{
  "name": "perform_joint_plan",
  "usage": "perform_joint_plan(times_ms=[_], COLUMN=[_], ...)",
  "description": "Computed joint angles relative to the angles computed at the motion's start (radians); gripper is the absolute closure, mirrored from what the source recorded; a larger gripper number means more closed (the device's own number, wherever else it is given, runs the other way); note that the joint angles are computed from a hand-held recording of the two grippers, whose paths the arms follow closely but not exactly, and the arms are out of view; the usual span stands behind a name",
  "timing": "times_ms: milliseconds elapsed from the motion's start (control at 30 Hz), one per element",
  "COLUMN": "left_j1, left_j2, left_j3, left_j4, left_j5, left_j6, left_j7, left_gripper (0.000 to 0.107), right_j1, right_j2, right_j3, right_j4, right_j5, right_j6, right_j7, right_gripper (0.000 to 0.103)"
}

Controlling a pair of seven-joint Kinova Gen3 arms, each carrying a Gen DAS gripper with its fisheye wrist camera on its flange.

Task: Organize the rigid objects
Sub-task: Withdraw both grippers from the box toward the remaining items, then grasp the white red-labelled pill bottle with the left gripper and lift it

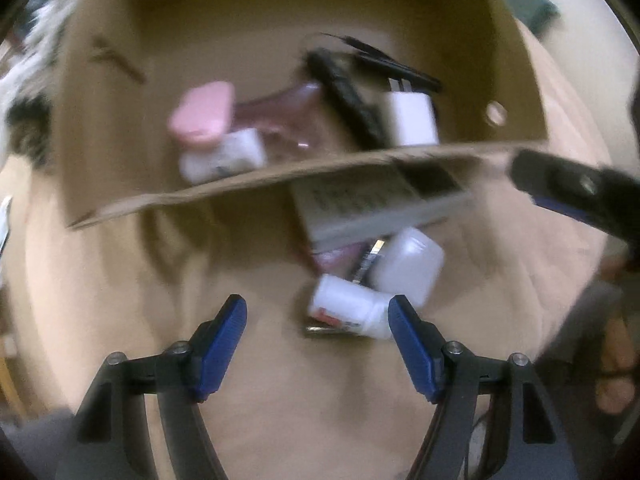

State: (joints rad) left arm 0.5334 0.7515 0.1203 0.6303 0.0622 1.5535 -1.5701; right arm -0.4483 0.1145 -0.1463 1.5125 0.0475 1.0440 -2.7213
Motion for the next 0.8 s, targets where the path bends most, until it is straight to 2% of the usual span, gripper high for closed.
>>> perform_joint_plan(times_ms=[100,300,333,367,400,533,600,733,800], left_j1=[0.026,0.036,0.037,0.041,0.037,0.024,0.033,0.017,0.018], left_j2=[-0.009,0.006,0.006,0.01,0.015,0.024,0.006,-0.033,-0.059], left_j3=[0.0,0.003,0.003,0.002,0.002,-0.003,-0.021,-0.042,-0.06], left_j4=[0.032,0.015,0.016,0.012,0.009,-0.003,0.008,0.029,0.052], left_j5=[-0.031,-0.033,-0.034,-0.037,-0.035,-0.019,-0.038,-0.047,-0.077], left_j6=[-0.049,-0.04,-0.04,-0.038,-0.029,-0.008,-0.033,-0.056,-0.075], left_j7=[-0.065,-0.1,-0.11,-0.114,-0.118,-0.08,-0.053,0.059,0.113], left_gripper=[0.037,0.037,0.04,0.048,0.063,0.064,0.064,0.064,0.064], right_j1=[0.018,0.012,0.013,0.014,0.014,0.007,0.004,0.0,-0.002], right_j2=[-0.009,-0.004,-0.001,0.0,0.001,0.013,0.016,0.028,0.026], right_j3=[0.006,0.0,0.0,0.0,0.001,0.0,-0.001,-0.011,-0.017], right_j4=[0.026,0.008,0.009,0.009,0.007,-0.007,-0.012,-0.017,0.004], right_j5=[-0.037,-0.022,-0.027,-0.029,-0.031,-0.022,-0.025,-0.067,-0.111], right_j6=[-0.029,-0.015,-0.02,-0.022,-0.021,-0.003,0.007,0.005,-0.031], right_j7=[-0.002,0.008,0.011,0.013,0.017,0.023,0.031,0.076,0.082], right_gripper=[0.0,0.0,0.0,0.0,0.0,0.0,0.0,0.0,0.0])
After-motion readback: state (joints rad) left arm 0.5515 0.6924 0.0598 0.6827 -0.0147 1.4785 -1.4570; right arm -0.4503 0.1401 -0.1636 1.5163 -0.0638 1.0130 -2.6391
